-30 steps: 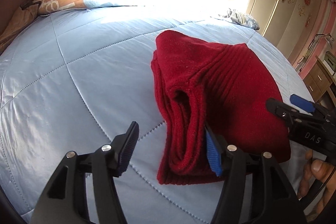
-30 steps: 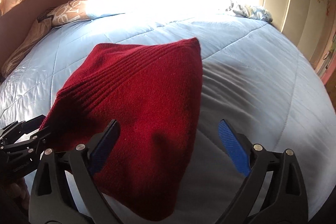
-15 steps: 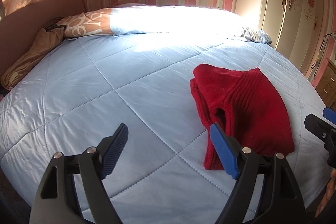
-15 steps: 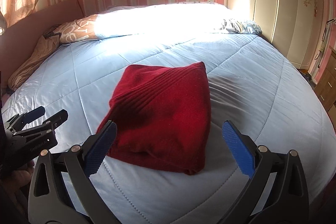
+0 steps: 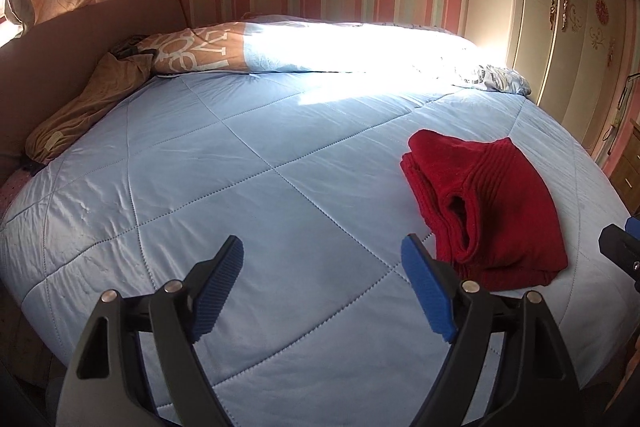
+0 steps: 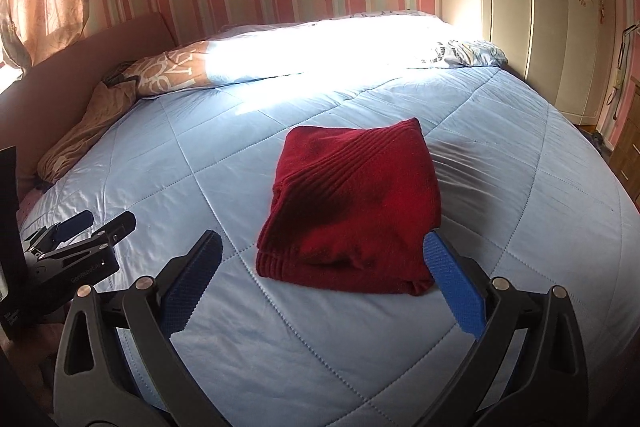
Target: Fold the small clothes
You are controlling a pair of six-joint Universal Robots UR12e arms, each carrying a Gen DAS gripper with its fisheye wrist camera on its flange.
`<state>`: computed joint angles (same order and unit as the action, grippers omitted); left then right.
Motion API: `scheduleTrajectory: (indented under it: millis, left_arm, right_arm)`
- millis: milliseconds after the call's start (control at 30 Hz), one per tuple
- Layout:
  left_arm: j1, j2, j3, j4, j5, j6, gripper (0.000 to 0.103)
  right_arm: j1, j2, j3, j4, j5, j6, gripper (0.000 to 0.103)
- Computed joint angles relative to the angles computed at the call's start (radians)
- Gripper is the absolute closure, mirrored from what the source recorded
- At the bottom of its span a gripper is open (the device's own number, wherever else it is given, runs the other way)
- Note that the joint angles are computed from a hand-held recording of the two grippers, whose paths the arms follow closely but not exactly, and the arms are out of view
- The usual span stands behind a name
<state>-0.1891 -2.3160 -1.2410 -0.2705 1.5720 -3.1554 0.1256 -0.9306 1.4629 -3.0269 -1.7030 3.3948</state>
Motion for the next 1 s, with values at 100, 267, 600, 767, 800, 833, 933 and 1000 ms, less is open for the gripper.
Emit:
scheduleTrajectory:
  millis: [100, 267, 600, 767, 800, 833, 933, 1000]
  left_arm:
    - [0.005, 0.021, -0.027, 0.011, -0.001, -0.010, 0.021]
    - [0.012, 0.061, -0.079, 0.033, -0.010, -0.016, 0.020]
    - [0.019, 0.118, -0.149, 0.075, -0.036, -0.006, 0.012]
    - [0.017, 0.145, -0.189, 0.116, -0.028, 0.007, 0.003]
    - [0.016, 0.148, -0.195, 0.121, -0.019, 0.010, 0.002]
    - [0.015, 0.151, -0.200, 0.124, -0.012, 0.016, 0.002]
    - [0.014, 0.156, -0.206, 0.114, 0.006, 0.030, 0.002]
    - [0.016, 0.157, -0.207, 0.101, 0.018, 0.024, 0.002]
  right_arm:
    - [0.011, -0.013, 0.017, -0.013, -0.005, -0.003, 0.003]
    - [0.024, -0.034, 0.044, -0.035, -0.009, 0.000, 0.003]
    - [0.051, -0.068, 0.067, -0.024, -0.034, 0.002, 0.003]
    - [0.066, -0.086, 0.090, -0.026, -0.065, 0.001, 0.003]
    - [0.068, -0.087, 0.093, -0.021, -0.064, 0.005, 0.003]
    - [0.070, -0.088, 0.095, -0.019, -0.066, 0.010, 0.003]
    - [0.074, -0.091, 0.099, -0.006, -0.074, 0.024, 0.003]
    - [0.077, -0.090, 0.093, 0.012, -0.085, 0.028, 0.003]
